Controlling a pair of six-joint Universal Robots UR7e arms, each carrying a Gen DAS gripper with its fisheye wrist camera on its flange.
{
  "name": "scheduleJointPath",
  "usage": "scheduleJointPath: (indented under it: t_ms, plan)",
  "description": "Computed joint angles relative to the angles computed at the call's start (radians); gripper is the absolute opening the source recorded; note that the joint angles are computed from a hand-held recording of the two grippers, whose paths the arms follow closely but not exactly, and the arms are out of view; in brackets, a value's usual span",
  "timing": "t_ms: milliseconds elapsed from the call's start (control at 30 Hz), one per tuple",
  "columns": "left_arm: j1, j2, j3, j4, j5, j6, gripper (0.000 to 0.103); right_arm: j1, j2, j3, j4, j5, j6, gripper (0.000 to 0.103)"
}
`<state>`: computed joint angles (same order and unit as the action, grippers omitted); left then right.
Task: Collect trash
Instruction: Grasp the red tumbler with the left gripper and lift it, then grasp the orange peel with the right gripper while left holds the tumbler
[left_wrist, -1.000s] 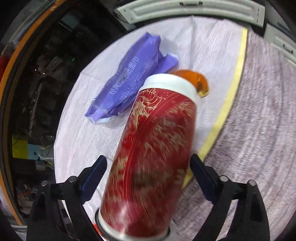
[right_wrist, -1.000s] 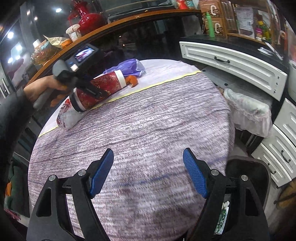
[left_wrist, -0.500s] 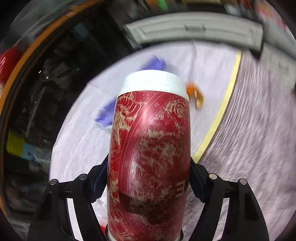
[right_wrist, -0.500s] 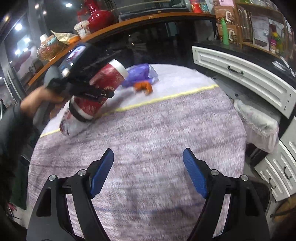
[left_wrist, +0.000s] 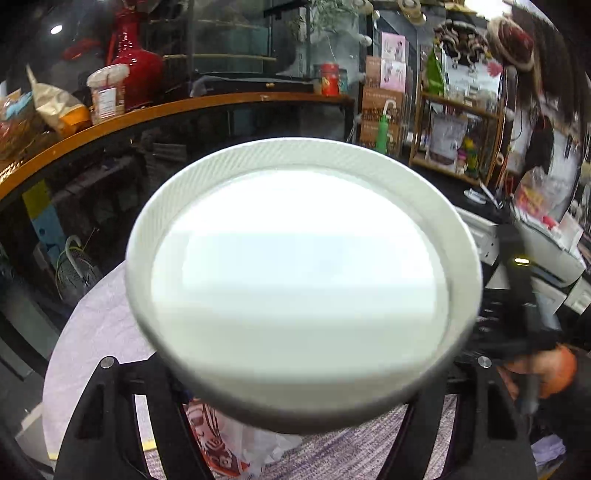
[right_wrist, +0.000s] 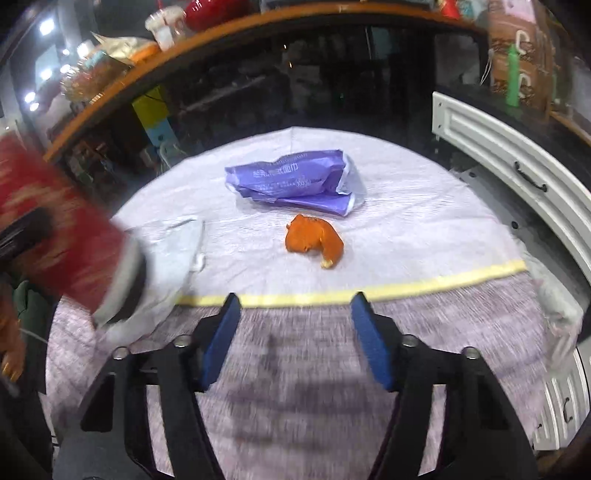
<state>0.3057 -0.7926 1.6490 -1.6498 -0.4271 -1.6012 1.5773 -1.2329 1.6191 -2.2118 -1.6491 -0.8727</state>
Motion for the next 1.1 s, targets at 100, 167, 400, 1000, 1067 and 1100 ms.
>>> scheduleJointPath:
  t_ms: [100, 167, 400, 1000, 1067, 1100]
  plan:
    - [-0.021, -0.022, 0.025, 0.023, 0.0, -0.053, 0.073, 0.022, 0.054, -0.005, -0.071, -0.05, -0.007, 0.055]
    - [-0.029, -0.022, 0.037, 0.018, 0.001, -0.073, 0.073, 0.035, 0.09, -0.009, -0.125, -0.088, -0.009, 0.054]
    - [-0.027, -0.035, 0.093, -0.095, -0.001, -0.039, 0.073, 0.057, 0.165, -0.034, -0.198, -0.154, -0.028, 0.022]
    - [-0.079, 0.067, 0.073, -0.297, -0.025, 0.037, 0.073, -0.062, -0.21, 0.188, -0.086, 0.062, -0.115, 0.017]
    - [-0.085, 0.087, 0.065, -0.336, -0.037, 0.064, 0.073, -0.088, -0.278, 0.226, -0.091, 0.087, -0.153, 0.017]
    - [-0.088, 0.098, 0.058, -0.353, -0.043, 0.076, 0.073, -0.098, -0.298, 0.232, -0.081, 0.097, -0.163, 0.017]
